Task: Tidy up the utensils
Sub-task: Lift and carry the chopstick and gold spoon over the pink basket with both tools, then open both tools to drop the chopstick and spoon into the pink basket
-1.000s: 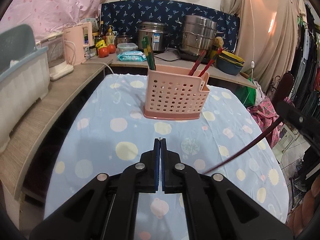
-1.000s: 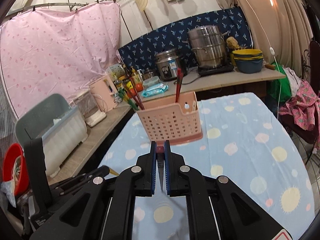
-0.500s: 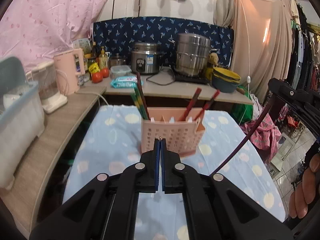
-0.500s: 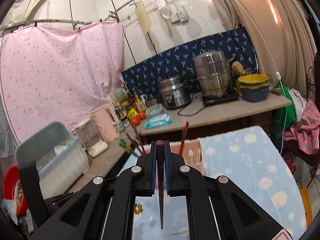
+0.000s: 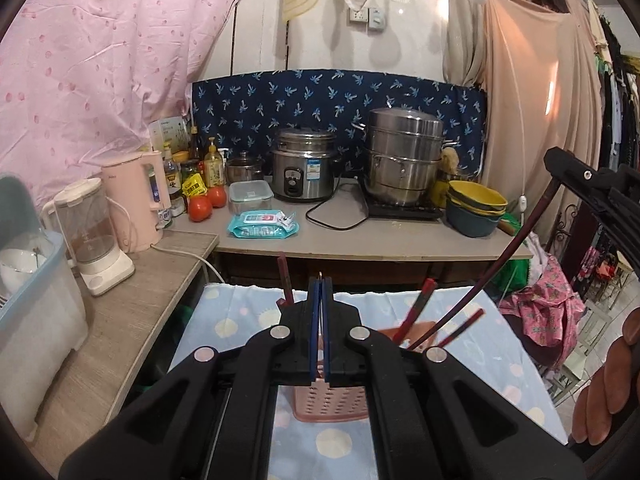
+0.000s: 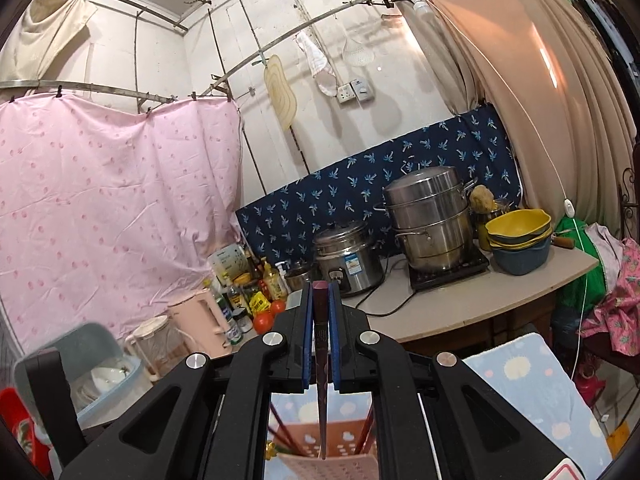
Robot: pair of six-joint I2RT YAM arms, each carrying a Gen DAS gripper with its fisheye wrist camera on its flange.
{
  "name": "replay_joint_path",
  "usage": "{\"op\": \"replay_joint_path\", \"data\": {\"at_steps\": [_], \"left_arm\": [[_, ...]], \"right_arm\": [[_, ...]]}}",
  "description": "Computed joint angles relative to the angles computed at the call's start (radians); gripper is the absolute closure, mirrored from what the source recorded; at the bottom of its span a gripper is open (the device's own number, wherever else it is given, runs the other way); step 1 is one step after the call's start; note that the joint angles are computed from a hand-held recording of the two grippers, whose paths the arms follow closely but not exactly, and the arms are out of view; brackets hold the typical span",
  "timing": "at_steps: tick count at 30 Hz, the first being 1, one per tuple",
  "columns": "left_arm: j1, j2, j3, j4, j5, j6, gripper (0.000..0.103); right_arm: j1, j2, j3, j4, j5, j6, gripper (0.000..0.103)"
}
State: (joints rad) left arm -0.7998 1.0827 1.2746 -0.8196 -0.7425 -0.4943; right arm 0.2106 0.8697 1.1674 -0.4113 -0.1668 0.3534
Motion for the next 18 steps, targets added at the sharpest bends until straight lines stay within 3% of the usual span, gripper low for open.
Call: {"op": "replay_joint_path", "data": {"at_steps": [8,18], "left_arm": [[0.121,0.063,-0.073,0.104,0.117,0.037,0.102],[0.156,0.066,-0.124,0.13,0.149,0.012,0.101]], "right_arm": [[0.029,0.133,-0.058,0.076,0.01,-0.025,0.096],[0.084,0.191,-0.112,0.069,0.048,-0.055,0.096]]}}
